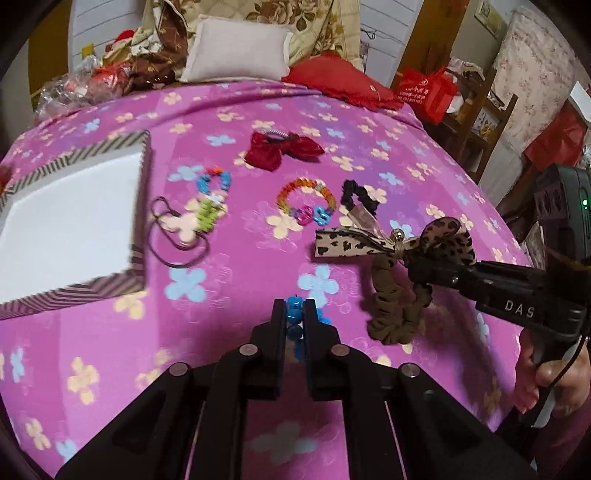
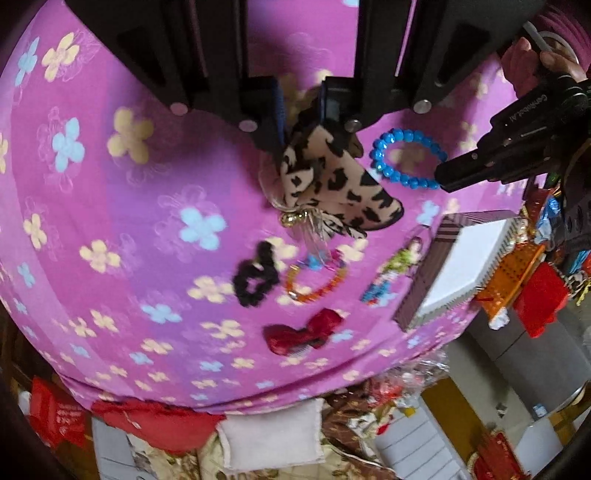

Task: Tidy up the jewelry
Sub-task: 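Grasp the blue bead bracelet with the left tool while the right tool holds the bow, then carry the bracelet in the left tool while the right tool carries the bow to the tray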

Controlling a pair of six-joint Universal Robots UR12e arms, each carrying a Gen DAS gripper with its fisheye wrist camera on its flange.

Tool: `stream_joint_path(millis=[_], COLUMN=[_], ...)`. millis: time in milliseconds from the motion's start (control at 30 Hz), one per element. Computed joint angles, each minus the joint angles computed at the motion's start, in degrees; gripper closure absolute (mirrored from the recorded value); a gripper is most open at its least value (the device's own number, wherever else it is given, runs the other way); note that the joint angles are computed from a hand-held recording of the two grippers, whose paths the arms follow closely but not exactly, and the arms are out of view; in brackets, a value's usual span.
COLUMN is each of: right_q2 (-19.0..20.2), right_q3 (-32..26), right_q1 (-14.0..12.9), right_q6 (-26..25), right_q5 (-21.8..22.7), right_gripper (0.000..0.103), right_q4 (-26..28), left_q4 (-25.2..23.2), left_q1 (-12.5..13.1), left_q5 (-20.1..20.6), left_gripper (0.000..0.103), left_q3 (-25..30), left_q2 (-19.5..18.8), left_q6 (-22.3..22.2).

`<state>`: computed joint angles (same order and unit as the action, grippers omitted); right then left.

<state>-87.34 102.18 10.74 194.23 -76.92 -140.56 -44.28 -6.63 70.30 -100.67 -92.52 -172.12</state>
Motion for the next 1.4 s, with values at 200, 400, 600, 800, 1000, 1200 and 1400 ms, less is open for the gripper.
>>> stream_joint_path(millis=[200,400,600,800,1000,1200,1400], right_q2=[1.18,4.19,9.2,15.61,21.03,24.07,24.35], right_q3=[-2.83,-7.42,-13.68,-21.8,-27.87,-30.04,-30.41], right_q1=[1.73,3.68,5.83,8.69,10.93,11.79,12.53], right_q6=[-1.3,-1.4,-0.14,-0.74,-1.75,-1.3,-2.45], right_q5=[1.36,2.01,4.66,7.36,7.16,3.9,-1.73], right_gripper=[0.09,0.09,0.09,0.09,0.09,0.09,0.088], right_q4=[-0.68,-1.96,-3.19,-0.37,4.95,9.51,9.99], left_q4=[-0.47,2.14,4.14,3.23,2.42,1.91,2.62], left_q1=[2.61,5.43,8.48,11.18,13.32,13.64,13.43], left_q5=[-1.76,0.48,5.07,6.83,8.13,11.76,14.74], left_gripper=[0.103,0.103,0.103,0.103,0.103,0.103,0.103], left_q3=[0.38,2.37,4.52,5.56,5.18,4.33,4.03], left_q2=[1.47,1.56,0.09,-2.33,-3.94,-4.91,-5.71], left_q6=[0.21,-1.06,-2.13,-3.95,-5.9,-6.33,-7.46])
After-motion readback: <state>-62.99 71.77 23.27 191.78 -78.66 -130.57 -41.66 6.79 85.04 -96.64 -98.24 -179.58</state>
